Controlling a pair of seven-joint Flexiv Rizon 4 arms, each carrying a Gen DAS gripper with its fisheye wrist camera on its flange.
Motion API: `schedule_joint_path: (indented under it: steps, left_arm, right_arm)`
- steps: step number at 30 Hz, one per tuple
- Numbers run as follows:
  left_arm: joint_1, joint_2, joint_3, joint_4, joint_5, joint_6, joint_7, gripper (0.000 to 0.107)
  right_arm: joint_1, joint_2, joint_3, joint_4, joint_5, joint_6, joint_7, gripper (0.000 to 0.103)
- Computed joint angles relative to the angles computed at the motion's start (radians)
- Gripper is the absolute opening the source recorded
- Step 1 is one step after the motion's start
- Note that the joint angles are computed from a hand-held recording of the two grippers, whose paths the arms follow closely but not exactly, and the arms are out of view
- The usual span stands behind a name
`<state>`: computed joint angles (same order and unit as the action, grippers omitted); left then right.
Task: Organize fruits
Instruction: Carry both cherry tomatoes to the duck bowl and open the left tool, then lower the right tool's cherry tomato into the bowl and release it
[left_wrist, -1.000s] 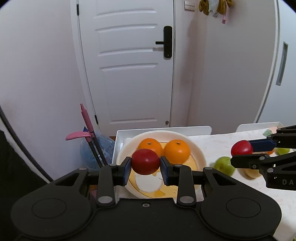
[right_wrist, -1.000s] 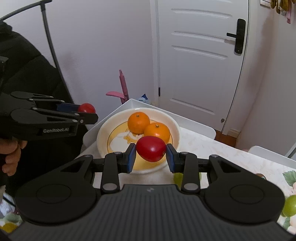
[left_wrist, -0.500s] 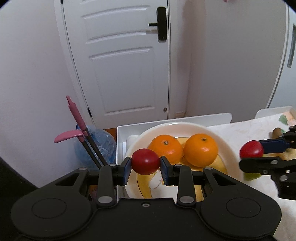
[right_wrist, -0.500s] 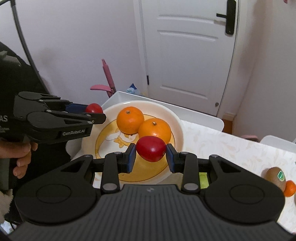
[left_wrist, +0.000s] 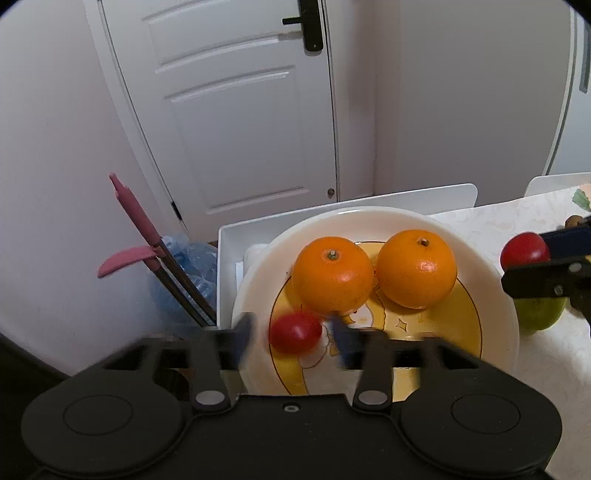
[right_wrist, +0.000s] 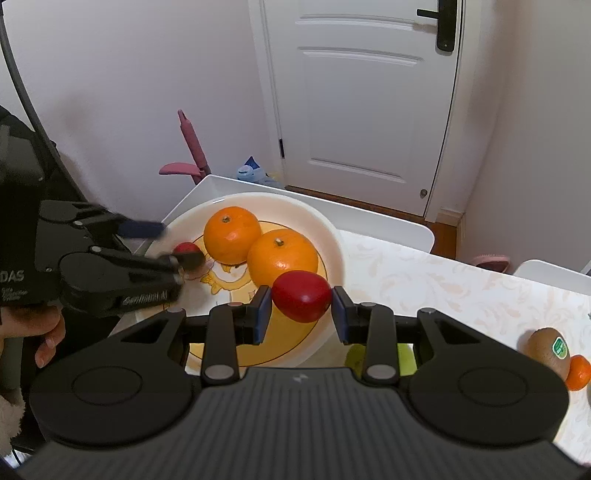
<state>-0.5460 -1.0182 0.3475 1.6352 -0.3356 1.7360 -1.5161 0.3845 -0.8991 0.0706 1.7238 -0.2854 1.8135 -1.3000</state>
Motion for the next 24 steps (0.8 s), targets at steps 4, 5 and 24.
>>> schedule_joint_path:
  steps: [4,5,24]
  left_arm:
    - [-0.003,0.032,-0.014,0.040,-0.012,0.037,-0.017,0.093]
    - [0.013,0.045,-0.039,0.054,-0.012,0.050,-0.019,0.093]
    - [-0.102,0.122,-0.006,0.204,-0.137,0.095,-0.059,0.102]
  right_arm:
    - [-0.016,0.008,0.006,0.004,-0.009,0.009,-0.014,0.050]
    - [-0.023,0.010,0.011,0.004,-0.014,0.008,-0.018,0.050]
    - [-0.158,-0.075,0.184,-0.087,-0.126,-0.122,-0.178,0.050]
